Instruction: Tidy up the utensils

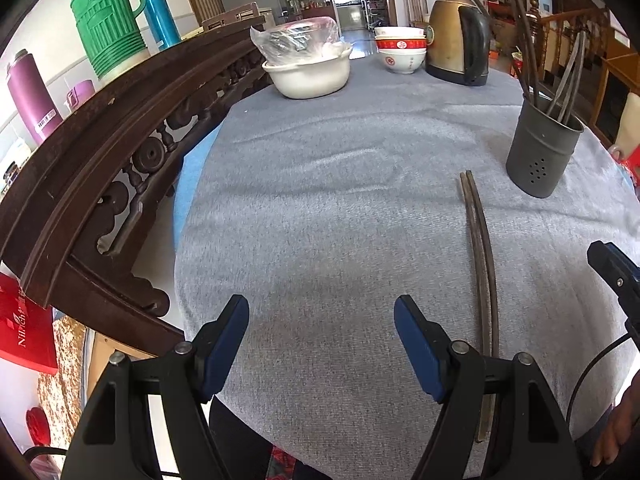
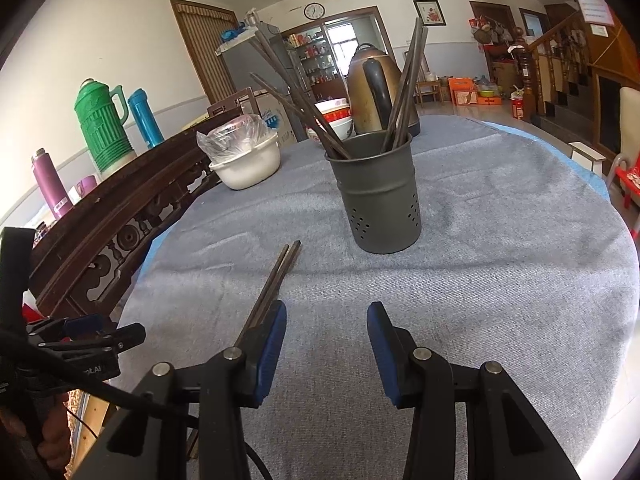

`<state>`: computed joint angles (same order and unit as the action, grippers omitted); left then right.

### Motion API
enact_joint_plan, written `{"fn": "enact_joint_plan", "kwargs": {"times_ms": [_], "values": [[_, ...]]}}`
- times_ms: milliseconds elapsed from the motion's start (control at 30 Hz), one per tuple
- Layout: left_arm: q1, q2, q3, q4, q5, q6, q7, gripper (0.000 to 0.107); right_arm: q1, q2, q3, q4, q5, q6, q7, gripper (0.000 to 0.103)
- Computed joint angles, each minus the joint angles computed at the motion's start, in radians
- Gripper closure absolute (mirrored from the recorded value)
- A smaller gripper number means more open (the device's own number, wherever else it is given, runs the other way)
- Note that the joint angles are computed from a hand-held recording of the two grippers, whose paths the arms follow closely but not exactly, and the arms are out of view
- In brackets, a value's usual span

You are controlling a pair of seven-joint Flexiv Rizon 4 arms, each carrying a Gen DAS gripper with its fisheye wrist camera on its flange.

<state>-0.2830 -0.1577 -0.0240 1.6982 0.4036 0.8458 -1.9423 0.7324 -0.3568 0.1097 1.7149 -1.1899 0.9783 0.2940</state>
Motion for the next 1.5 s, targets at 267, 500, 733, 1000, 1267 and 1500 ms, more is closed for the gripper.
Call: {"fn": "enact_joint_plan", "kwargs": {"times_ms": [267, 500, 733, 1000, 1267, 1500], "values": [[0.004, 0.003, 0.001, 0.008, -0.005, 0.001, -0.001, 0.031, 0.006, -0.006, 0.004, -0.008, 0.019, -0.001, -0.024, 0.057], [0.009, 0.003, 0.001, 0.013, -0.014, -0.001, 0.0, 0.031, 0.013, -0.014, 0.001, -0.016, 0.037, -0.003, -0.046, 0.057], [0.009, 0.0, 0.001, 0.013, -0.016, -0.004, 0.001, 0.031, 0.015, -0.012, -0.001, -0.013, 0.045, 0.004, -0.05, 0.057], [0.008, -0.002, 0.001, 0.013, -0.018, -0.01, 0.002, 0.031, 0.014, -0.013, 0.0, -0.01, 0.057, 0.007, -0.051, 0.057], [0.009, -0.002, 0.002, 0.016, -0.017, -0.012, 0.002, 0.031, 0.016, -0.013, -0.001, -0.01, 0.063, 0.009, -0.054, 0.057], [0.009, -0.001, 0.001, 0.019, -0.019, -0.013, 0.001, 0.031, 0.016, -0.012, 0.0, -0.008, 0.068, 0.012, -0.057, 0.057]]}}
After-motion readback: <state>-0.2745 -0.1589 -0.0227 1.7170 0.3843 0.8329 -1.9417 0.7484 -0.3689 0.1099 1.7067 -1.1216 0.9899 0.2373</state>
